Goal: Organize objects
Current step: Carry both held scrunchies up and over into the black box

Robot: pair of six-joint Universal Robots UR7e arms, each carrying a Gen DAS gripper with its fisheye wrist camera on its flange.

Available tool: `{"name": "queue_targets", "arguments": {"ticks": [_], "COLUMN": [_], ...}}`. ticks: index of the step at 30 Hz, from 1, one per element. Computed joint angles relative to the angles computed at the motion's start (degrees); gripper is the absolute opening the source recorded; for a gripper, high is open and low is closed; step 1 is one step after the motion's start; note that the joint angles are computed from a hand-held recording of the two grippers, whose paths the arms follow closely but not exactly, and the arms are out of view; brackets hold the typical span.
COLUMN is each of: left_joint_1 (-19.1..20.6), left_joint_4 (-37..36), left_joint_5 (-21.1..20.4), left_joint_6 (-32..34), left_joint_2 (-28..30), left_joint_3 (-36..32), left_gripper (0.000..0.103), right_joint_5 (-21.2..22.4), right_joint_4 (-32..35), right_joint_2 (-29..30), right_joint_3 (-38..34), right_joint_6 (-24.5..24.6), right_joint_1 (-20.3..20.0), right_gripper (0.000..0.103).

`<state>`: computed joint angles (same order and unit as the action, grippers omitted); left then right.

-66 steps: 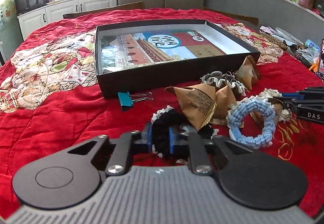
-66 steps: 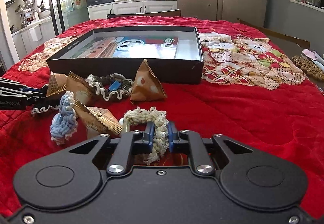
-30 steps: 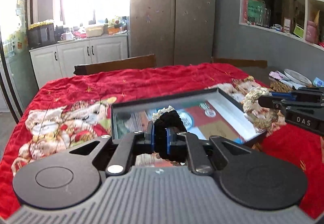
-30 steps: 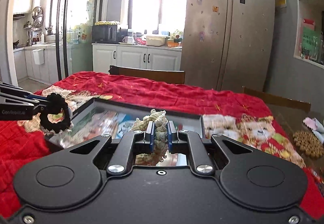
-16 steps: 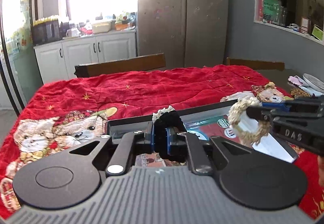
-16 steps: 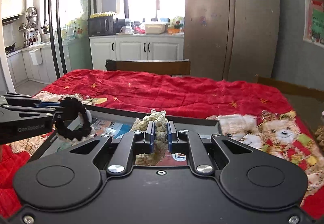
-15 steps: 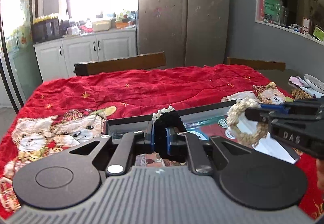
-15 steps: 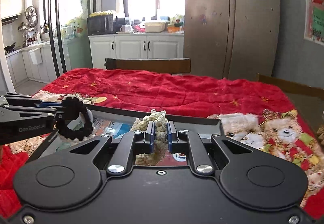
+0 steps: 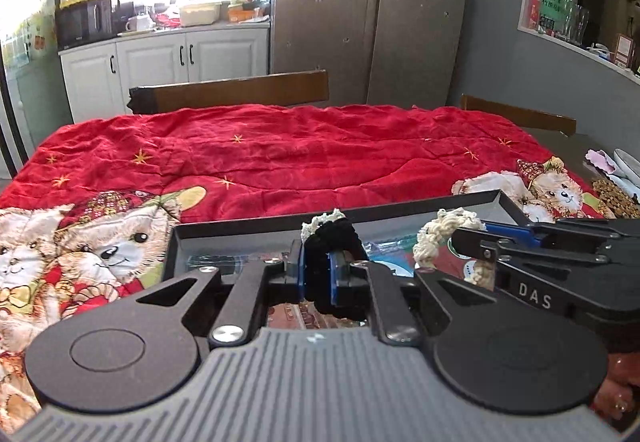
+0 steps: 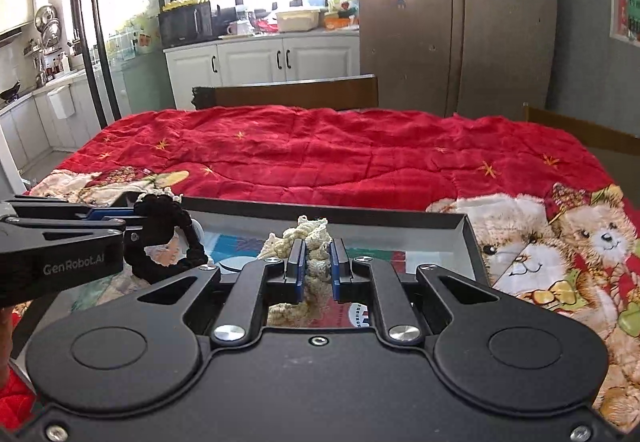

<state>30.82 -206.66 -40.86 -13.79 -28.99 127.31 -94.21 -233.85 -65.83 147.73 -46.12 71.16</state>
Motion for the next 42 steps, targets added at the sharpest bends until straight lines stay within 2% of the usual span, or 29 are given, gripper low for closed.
{"name": "queue_targets", "arguments": {"ticks": [9,18,21,23,28,30,32,35,38,42], "left_joint_1": [2.62,3.98,4.38,4.69,4.44,4.22,4.04,3.94,3.57,2.59], "left_joint_4": [2.75,7.83,9.27,9.79,10.74,11.17,11.62,11.16,10.03,7.66], "left_joint_5": [-0.72,-0.65,-0.56,-0.84,-0.4,0.14,0.58,0.6,1.0,1.81], "left_joint_6": [-0.27,-3.47,-4.36,-4.5,-4.5,-4.72,-5.05,-5.2,-5.24,-4.77], "left_joint_2": [0.96,0.47,0.34,0.18,0.15,0.24,0.22,0.15,0.13,0.14], "left_joint_3": [-2.34,-3.18,-3.4,-3.49,-3.56,-3.59,-3.56,-3.38,-2.98,-2.1], "left_gripper": [0.015,0.018,0.025,0.036,0.042,0.049,0.062,0.065,0.07,0.078], "right_joint_5": [-0.67,-4.21,-5.8,-6.41,-7.25,-7.59,-7.59,-7.25,-6.41,-5.02], "right_joint_4": [4.81,8.88,10.58,11.34,11.64,11.44,11.47,11.33,10.73,9.56], "right_joint_2": [-0.59,-0.7,-0.61,-0.64,-0.38,-0.21,-0.21,-0.45,-0.76,-1.23], "right_joint_3": [-1.93,-3.37,-4.07,-4.31,-4.54,-4.58,-4.6,-4.48,-4.19,-3.57], "right_joint_6": [1.29,1.37,1.65,1.81,1.05,0.95,1.08,1.72,2.32,2.83], "right_joint_1": [-1.04,0.21,0.71,0.88,1.28,1.45,1.47,1.25,0.87,0.35], "right_gripper": [0.012,0.013,0.014,0.015,0.017,0.017,0.021,0.032,0.037,0.037]}}
